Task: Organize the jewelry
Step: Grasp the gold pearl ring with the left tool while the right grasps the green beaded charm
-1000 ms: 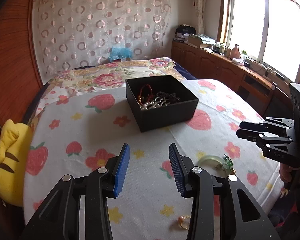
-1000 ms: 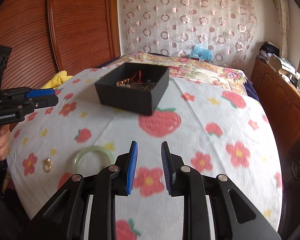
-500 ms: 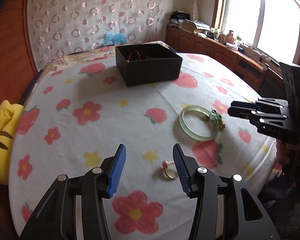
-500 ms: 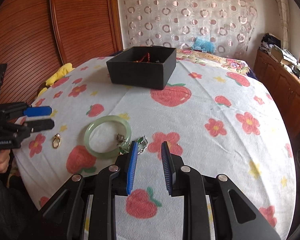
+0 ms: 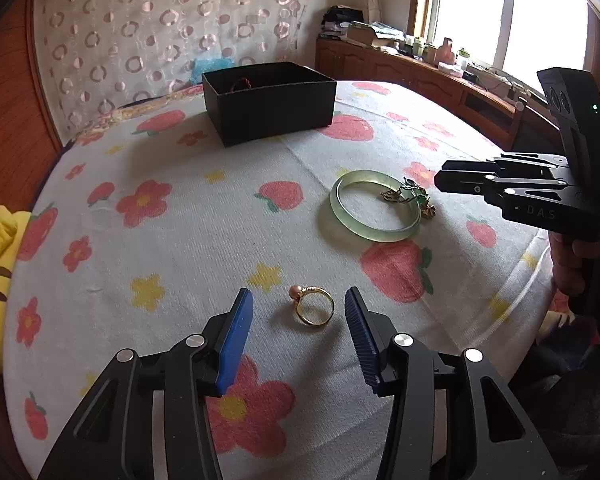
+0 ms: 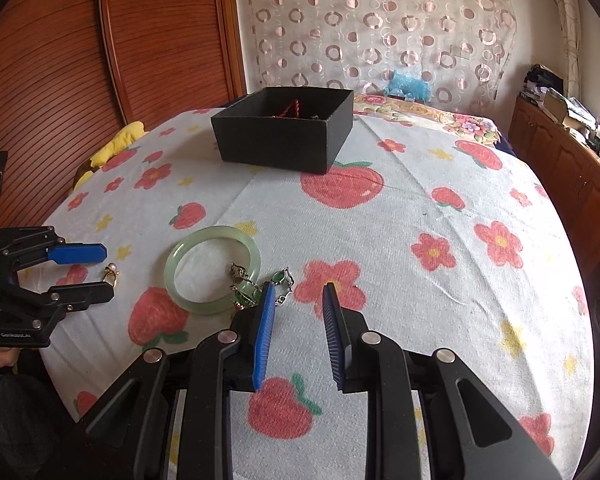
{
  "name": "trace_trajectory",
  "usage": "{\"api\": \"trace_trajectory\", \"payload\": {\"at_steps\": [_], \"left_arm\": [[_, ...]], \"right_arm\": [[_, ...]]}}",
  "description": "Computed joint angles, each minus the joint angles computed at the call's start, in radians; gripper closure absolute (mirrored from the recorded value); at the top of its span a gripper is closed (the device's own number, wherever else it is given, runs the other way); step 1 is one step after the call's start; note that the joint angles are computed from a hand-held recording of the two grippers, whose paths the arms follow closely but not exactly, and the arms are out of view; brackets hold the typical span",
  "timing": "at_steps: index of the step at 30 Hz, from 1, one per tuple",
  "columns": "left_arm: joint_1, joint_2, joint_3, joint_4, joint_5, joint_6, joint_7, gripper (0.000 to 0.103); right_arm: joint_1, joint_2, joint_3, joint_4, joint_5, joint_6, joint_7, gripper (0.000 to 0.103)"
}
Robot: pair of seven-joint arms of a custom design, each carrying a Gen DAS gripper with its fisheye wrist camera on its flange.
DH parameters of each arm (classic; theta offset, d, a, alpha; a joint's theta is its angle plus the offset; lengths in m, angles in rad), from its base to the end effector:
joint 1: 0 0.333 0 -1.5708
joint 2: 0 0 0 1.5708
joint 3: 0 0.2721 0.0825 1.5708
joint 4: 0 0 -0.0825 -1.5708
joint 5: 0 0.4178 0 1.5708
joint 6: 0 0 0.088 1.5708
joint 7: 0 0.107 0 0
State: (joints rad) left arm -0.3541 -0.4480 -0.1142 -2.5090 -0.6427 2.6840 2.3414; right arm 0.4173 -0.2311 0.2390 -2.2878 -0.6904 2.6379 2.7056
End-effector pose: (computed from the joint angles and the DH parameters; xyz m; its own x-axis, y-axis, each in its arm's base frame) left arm 0.4502 -0.2066 0.4485 -0.6932 -0.7198 0.0368 -0.5562 0.5017 -0.6625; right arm 0.4293 0.3544 0.4438 0.0696 -0.9963 -0.0504 -0.7257 -0.0159 -0.6878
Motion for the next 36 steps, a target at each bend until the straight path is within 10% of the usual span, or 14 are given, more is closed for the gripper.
{"api": "trace_trajectory", "payload": {"at_steps": [8, 36], "left_arm": [[-0.01, 0.016, 0.0, 0.002, -0.012, 0.028, 0.023, 0.08], [0.007, 0.009, 0.035, 0.018, -0.096, 0.055, 0.003, 0.081]], "right_arm": [[-0.001, 0.003, -0.001, -0.001, -0.005, 0.002, 0.006, 0.076], [0.022, 0.067, -0.038, 0.066, 0.106, -0.052, -0.16, 0.077]]}}
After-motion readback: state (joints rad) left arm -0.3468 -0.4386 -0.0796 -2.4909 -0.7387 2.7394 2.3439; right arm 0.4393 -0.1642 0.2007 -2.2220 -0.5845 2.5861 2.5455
